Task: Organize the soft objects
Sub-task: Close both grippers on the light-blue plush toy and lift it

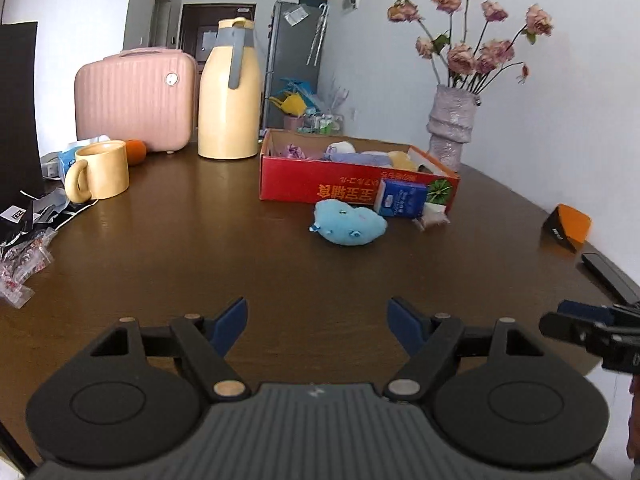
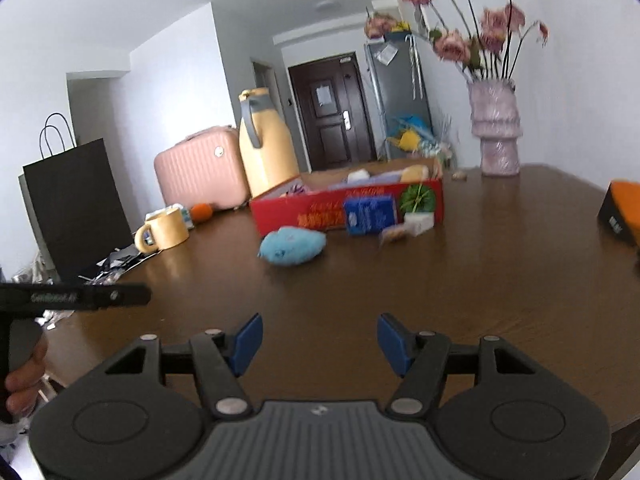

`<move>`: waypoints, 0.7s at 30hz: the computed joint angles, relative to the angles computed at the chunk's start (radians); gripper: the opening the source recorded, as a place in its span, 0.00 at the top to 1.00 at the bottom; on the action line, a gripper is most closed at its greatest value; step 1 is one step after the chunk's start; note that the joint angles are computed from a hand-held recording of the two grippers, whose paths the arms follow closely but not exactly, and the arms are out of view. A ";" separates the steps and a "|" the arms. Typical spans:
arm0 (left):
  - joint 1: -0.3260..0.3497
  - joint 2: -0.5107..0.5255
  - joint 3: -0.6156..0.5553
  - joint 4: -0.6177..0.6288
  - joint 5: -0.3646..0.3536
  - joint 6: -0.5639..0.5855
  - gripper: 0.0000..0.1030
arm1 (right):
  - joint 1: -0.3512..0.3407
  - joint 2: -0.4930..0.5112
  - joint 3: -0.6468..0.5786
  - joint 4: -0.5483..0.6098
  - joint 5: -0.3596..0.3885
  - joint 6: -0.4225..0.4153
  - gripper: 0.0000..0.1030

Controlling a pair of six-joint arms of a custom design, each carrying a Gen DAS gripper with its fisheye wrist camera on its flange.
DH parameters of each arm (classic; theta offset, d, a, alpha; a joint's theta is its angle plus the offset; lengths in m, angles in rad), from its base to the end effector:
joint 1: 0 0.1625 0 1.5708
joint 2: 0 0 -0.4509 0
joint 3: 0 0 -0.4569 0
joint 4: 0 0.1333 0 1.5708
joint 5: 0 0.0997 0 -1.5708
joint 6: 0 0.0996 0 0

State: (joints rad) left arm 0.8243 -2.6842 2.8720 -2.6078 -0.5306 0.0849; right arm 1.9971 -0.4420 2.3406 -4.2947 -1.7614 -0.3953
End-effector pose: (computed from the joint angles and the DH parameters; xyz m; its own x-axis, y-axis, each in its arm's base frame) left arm 0.0604 -0.2575 0.3179 -0.7702 -0.0901 -0.6314 0.5158 0.4943 -0.6997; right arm 0.2696 -0.3168 -0.0703 -0.7702 -0.4956 0.4015 -0.6253 0.4625 -0.6286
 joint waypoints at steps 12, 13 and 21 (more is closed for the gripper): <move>0.330 0.665 -0.163 -0.627 -0.277 0.156 0.28 | -0.050 -0.043 -0.094 0.207 0.056 0.125 0.42; 0.363 0.730 -0.198 -0.678 -0.303 0.178 0.30 | -0.057 -0.051 -0.115 0.247 0.069 0.146 0.46; 0.603 1.022 -0.526 -0.586 -0.628 0.199 0.39 | -0.076 0.011 -0.415 0.552 0.148 0.244 0.53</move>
State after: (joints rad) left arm 1.4271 -1.6622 2.3465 -3.1940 -1.1591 0.2843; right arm 1.9210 -0.4305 1.9257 -3.7428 -1.6131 -0.1509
